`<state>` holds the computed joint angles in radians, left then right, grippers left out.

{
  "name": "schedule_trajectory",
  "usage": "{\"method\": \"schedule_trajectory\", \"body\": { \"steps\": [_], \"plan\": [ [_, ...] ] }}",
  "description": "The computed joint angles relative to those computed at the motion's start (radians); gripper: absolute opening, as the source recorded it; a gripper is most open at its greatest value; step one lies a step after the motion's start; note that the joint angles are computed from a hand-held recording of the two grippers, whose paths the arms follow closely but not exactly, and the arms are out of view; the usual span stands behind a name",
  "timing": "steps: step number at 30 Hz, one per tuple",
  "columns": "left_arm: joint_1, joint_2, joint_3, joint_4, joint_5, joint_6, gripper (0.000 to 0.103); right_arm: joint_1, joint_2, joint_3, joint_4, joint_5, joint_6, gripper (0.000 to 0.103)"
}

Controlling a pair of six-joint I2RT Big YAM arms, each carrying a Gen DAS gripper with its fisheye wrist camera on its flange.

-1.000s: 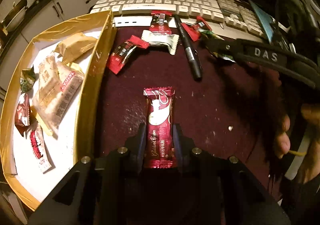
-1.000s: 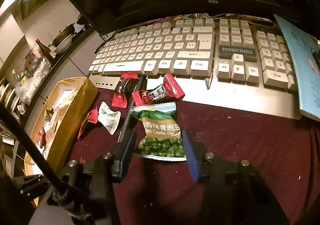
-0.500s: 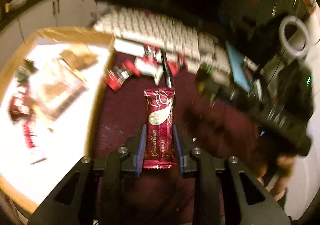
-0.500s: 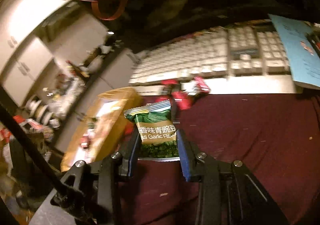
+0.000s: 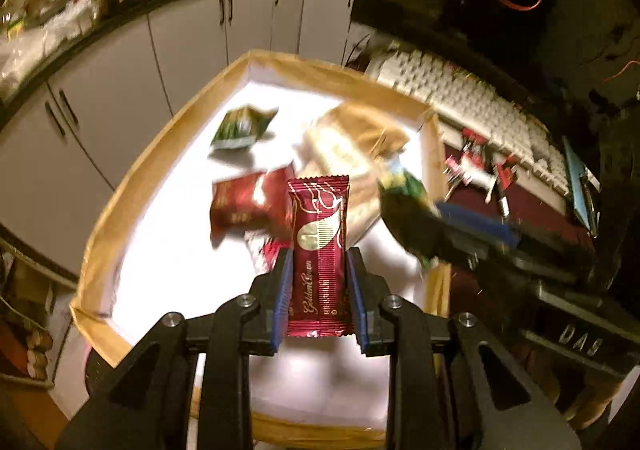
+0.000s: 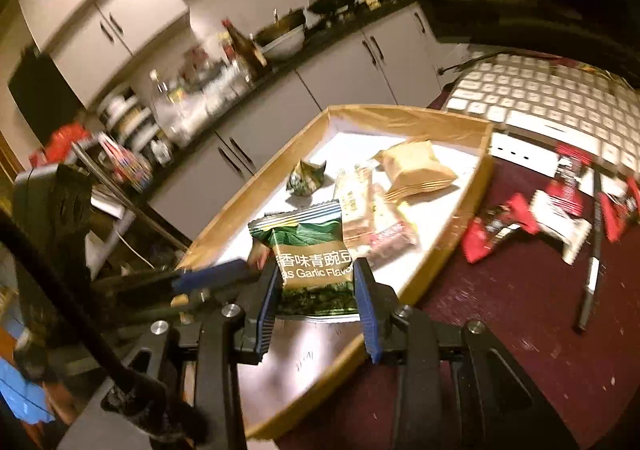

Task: Organize snacks
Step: 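Carry the green pea packet and red chocolate bar into the box and open both tools, then grasp a small red candy with the right tool while the left tool grasps a white packet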

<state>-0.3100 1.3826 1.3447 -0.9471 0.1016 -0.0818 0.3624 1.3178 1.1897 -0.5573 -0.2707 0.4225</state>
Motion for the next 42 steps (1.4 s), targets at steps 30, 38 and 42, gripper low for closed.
{"method": "schedule_trajectory", "body": {
  "steps": [30,38,42],
  "plan": [
    [-0.31,0.324,0.368,-0.046,-0.147,0.171,0.079,-0.437,-0.061,-0.086,-0.155,0.079,0.018,0.072],
    [-0.309,0.484,0.522,-0.166,-0.195,0.227,0.072,-0.413,0.026,-0.025,-0.136,-0.007,0.107,0.055],
    [-0.309,0.492,0.515,-0.15,-0.19,0.22,0.072,-0.392,0.038,-0.001,-0.169,0.077,0.12,0.032]
  ]
}}
